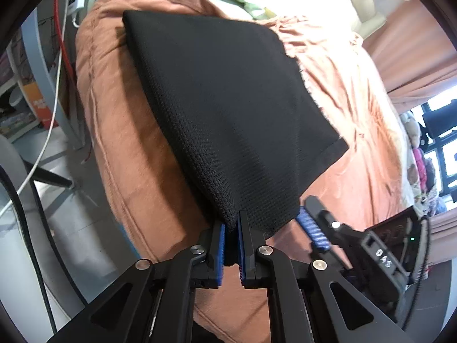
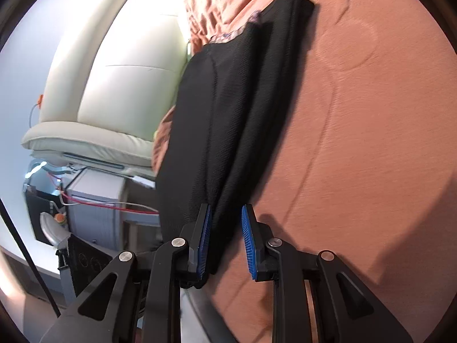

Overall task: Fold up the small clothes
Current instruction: 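Open both grippers and release the folded shirt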

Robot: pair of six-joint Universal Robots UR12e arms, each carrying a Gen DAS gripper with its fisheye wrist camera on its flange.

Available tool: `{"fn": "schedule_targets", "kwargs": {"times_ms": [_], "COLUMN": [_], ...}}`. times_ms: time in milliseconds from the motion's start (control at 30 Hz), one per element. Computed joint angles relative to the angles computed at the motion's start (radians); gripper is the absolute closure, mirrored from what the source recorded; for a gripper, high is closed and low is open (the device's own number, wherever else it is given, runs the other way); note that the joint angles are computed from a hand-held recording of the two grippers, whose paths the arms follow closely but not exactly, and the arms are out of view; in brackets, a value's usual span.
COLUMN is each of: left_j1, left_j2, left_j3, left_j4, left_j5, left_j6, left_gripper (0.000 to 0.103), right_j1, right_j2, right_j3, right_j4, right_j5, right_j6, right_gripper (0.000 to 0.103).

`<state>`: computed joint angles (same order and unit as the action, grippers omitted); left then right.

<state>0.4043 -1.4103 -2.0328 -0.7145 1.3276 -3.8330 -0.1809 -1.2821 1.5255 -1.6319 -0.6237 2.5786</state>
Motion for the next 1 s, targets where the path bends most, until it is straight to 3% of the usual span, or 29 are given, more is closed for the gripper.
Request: {"fn": "schedule_targets", "kwargs": {"times_ms": [267, 333, 400, 433, 700, 767, 833, 1000], "left_j1": [-0.022, -0.026, -0.032, -0.035, -0.07, -0.077, -0.085, -0.118], "left_j2": [0.022, 0.031, 0.039, 0.044, 0.082, 0.094, 0.109, 0.138], "left_j3": [0.003, 0.003, 0.006, 0.006, 0.017, 0.015, 0.01, 0.003], "left_j4": [-0.03, -0.036, -0.045, -0.046, -0.039, -0.031, -0.01, 0.039], "left_j5": [0.039, 0.04, 0.053, 0.06, 0.099, 0.105, 0.112, 0.13], "left_j6": [0.047, 0.074, 0.102, 0.114, 0.207, 0.22, 0.233, 0.255], "left_gripper": [0.086, 0.083, 0.083, 0.083, 0.083, 0.077, 0.061, 0.053], "right_j1": [-0.005, -0.007, -0.012, -0.012, -0.03, -0.042, -0.056, -0.114], "right_j2": [-0.034, -0.057, -0.084, -0.099, -0.172, -0.195, -0.227, -0.315], "right_j3": [-0.001, 0.002, 0.008, 0.018, 0.038, 0.044, 0.064, 0.117], "right_j4": [-0.035, -0.061, -0.076, -0.113, -0.16, -0.18, -0.227, -0.278], "right_j5": [-0.048, -0.085, -0.089, -0.106, -0.195, -0.204, -0.217, -0.232], "right_j6": [-0.002, 0.001, -0.028, -0.014, -0.052, -0.063, -0.07, -0.111], "right_gripper": [0.082, 0.076, 0.049, 0.043, 0.041, 0.035, 0.028, 0.023]}}
